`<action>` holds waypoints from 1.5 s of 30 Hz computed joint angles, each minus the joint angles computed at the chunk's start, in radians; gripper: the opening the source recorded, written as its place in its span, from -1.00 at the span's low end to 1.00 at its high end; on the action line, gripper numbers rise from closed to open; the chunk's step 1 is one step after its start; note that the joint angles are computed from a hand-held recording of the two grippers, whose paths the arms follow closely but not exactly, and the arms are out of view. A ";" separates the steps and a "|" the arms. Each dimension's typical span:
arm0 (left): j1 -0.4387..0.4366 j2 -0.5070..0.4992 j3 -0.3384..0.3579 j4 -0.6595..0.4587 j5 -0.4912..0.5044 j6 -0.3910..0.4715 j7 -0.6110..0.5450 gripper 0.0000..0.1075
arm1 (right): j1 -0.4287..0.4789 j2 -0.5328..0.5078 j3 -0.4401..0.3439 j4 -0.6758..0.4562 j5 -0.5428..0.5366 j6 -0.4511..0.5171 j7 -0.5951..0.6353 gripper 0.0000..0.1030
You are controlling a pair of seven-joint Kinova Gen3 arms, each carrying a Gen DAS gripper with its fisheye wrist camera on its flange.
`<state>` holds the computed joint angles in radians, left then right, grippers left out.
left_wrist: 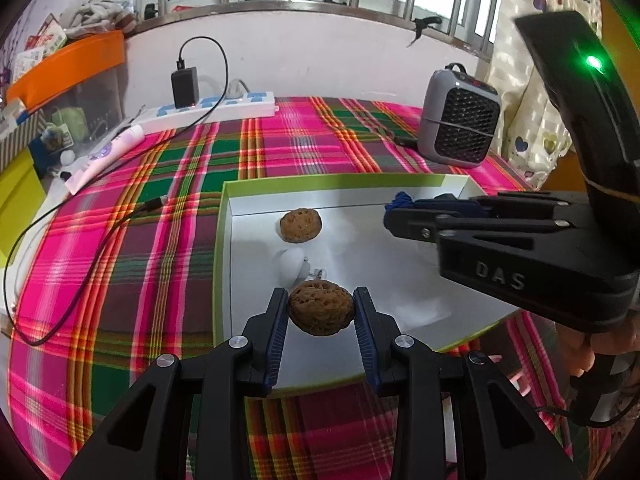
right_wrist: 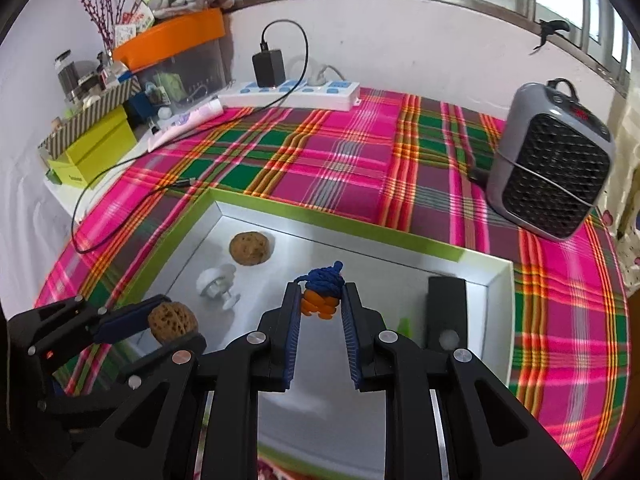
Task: Organize objects
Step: 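Lower the knotted toy and open the right gripper while the left lowers the walnut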
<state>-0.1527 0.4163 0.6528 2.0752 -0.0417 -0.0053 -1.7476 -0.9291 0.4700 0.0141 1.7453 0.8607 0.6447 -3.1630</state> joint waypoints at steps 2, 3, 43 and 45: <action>0.020 0.006 -0.022 -0.008 0.002 0.005 0.002 -0.42 | 0.019 0.010 -0.008 -0.014 -0.019 -0.004 0.029 -0.58; 0.027 0.009 -0.029 -0.012 0.004 0.009 0.003 -0.42 | 0.023 0.015 -0.007 -0.020 -0.025 -0.005 0.039 -0.58; 0.101 0.010 -0.108 -0.025 -0.001 -0.002 0.011 -0.39 | 0.024 0.062 0.063 -0.057 -0.139 -0.048 0.135 -0.21; 0.099 0.011 -0.105 -0.026 -0.002 -0.001 0.011 -0.38 | 0.024 0.062 0.062 -0.057 -0.139 -0.048 0.133 -0.21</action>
<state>-0.0537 0.4278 0.5479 2.0496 -0.0438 -0.0061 -1.7370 -0.9055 0.5320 0.0764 1.6887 0.7212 0.5963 -3.0301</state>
